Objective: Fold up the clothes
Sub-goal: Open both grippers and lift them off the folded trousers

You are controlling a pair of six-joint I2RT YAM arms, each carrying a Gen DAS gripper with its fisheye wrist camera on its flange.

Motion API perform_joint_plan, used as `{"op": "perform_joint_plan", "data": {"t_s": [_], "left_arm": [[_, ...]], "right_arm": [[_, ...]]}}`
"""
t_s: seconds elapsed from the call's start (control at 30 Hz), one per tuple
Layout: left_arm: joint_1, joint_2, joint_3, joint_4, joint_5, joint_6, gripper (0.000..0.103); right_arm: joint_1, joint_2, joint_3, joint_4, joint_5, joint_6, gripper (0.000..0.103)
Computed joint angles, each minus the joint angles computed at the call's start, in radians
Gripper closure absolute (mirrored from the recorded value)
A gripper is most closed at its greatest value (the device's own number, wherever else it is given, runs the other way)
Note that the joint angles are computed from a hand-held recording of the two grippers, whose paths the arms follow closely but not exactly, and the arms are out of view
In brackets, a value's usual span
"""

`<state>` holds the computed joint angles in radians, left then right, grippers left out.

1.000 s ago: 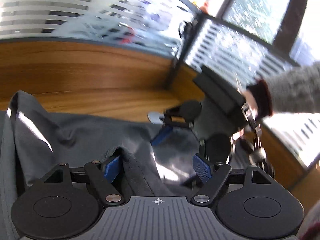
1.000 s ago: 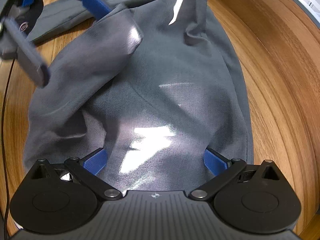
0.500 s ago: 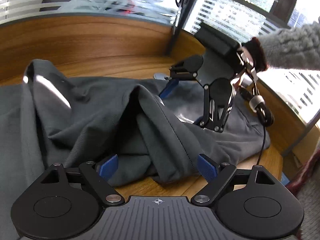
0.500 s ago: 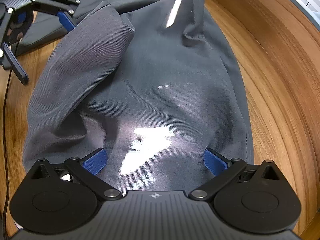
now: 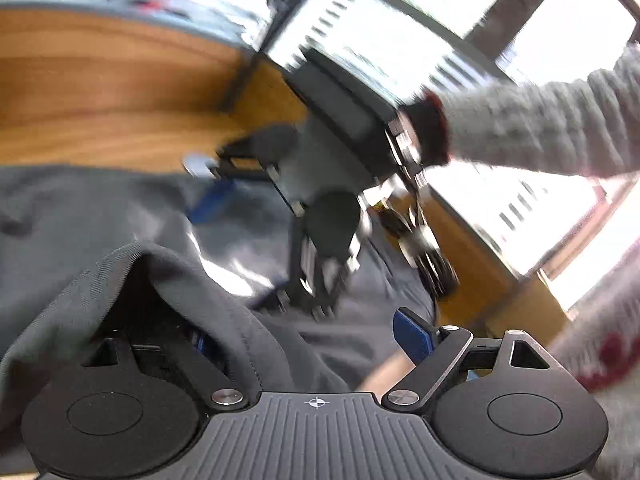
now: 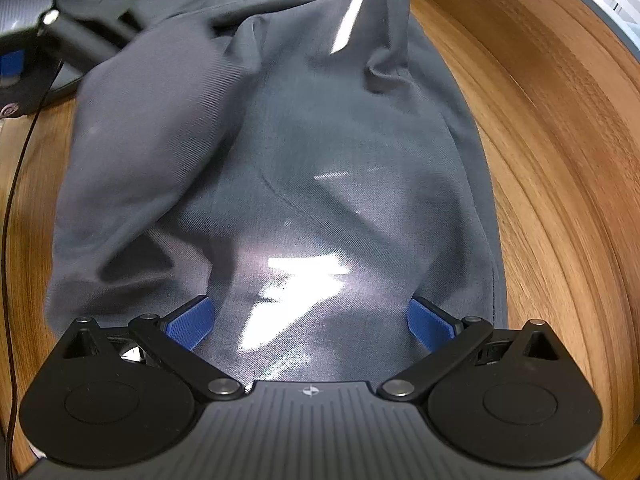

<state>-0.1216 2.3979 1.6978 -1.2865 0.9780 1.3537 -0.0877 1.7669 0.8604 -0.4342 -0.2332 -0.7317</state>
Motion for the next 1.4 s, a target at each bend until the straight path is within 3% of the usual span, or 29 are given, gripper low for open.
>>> {"op": "perform_joint_plan", "data": {"t_s": [0.13, 0.27, 0.33, 0.47, 0.67, 0.87, 1.0, 1.13, 1.27, 1.4], "left_arm": [[0.013, 0.048, 0.035, -0.109, -0.149, 0.155, 0.017], [0.018, 0.066, 0.051, -0.099, -0.217, 0.161, 0.017], [0.013, 0.09, 0.077, -0.114, -0.22, 0.149, 0.021], [0.014, 0.113, 0.094, -0.223, -0.244, 0.228, 0.026], [0.065, 0.074, -0.012, -0.279, -0.257, 0.264, 0.026], [0.157, 0.02, -0.118, -0.243, -0.193, 0.165, 0.033], [0.203, -0.042, -0.185, -0.237, -0.199, 0.166, 0.033], [0.256, -0.209, -0.345, -0.021, -0.209, 0.031, 0.033], [0.329, -0.416, -0.53, 0.317, -0.206, -0.233, 0.031], [0.377, -0.607, -0.723, 0.677, -0.266, -0.511, 0.024]], "right_arm": [[-0.038, -0.067, -0.056, -0.016, -0.008, -0.028, 0.0], [-0.03, -0.057, -0.05, -0.01, -0.008, -0.02, 0.0], [-0.023, -0.051, -0.046, -0.007, -0.006, -0.013, 0.0], [-0.006, -0.03, -0.027, -0.005, 0.002, 0.001, 0.0], [0.0, -0.015, -0.017, 0.003, 0.002, 0.008, 0.0], [0.0, -0.003, -0.011, 0.011, 0.001, 0.009, 0.0], [0.004, 0.011, 0.001, 0.011, 0.005, 0.013, 0.0], [0.006, 0.018, 0.003, 0.02, 0.006, 0.021, 0.0], [0.012, 0.013, -0.01, 0.041, 0.013, 0.048, 0.0], [0.024, -0.039, -0.04, 0.054, 0.037, 0.121, 0.0]]}}
